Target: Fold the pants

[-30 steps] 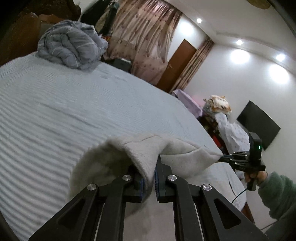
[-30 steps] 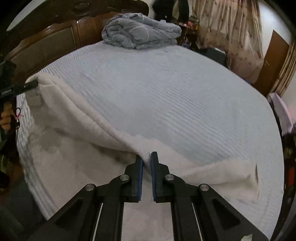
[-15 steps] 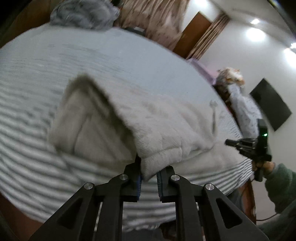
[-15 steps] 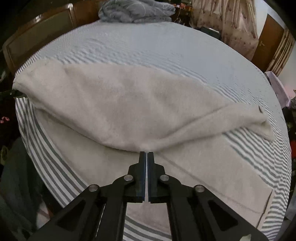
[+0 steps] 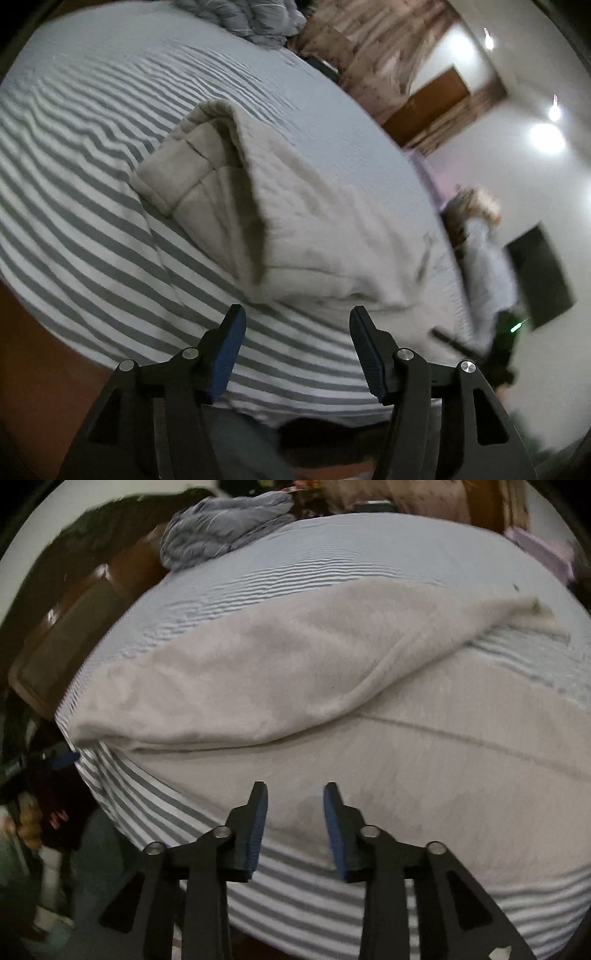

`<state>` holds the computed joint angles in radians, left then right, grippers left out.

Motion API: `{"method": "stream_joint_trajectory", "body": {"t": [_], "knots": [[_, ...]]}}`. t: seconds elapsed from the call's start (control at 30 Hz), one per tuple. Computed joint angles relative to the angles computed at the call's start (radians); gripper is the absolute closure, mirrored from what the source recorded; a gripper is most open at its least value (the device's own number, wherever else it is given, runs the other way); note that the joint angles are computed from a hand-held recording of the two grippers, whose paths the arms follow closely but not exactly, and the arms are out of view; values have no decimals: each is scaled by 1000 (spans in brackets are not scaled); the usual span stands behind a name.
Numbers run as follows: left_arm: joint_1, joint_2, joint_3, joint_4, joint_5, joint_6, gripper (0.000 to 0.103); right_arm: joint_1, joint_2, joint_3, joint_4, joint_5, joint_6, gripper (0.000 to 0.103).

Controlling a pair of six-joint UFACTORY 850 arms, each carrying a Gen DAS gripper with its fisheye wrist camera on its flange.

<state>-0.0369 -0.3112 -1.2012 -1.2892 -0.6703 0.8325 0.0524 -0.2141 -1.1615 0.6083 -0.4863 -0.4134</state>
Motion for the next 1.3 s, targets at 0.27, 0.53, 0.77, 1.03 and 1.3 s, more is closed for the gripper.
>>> {"method": "stream_joint_trajectory", "body": {"t": [0.27,0.53,0.77,1.03,1.3], "knots": [[18,-59,-37,-173,-146,-87,43,-40,-18,-9,214,-34,-2,56],[27,-111,-84,-217,-148,-207,42,-76,-146,-122,291,-41,122,56],[35,-131,-110,-216,-137,-288,42,-85,-249,-218,317,-28,172,69],[5,-158,-189,-120,-66,-358,51,-85,-311,-297,254,-35,236,75],[-11,-196,-284,68,-23,-490,78,-101,-384,-402,169,-58,324,95]]}}
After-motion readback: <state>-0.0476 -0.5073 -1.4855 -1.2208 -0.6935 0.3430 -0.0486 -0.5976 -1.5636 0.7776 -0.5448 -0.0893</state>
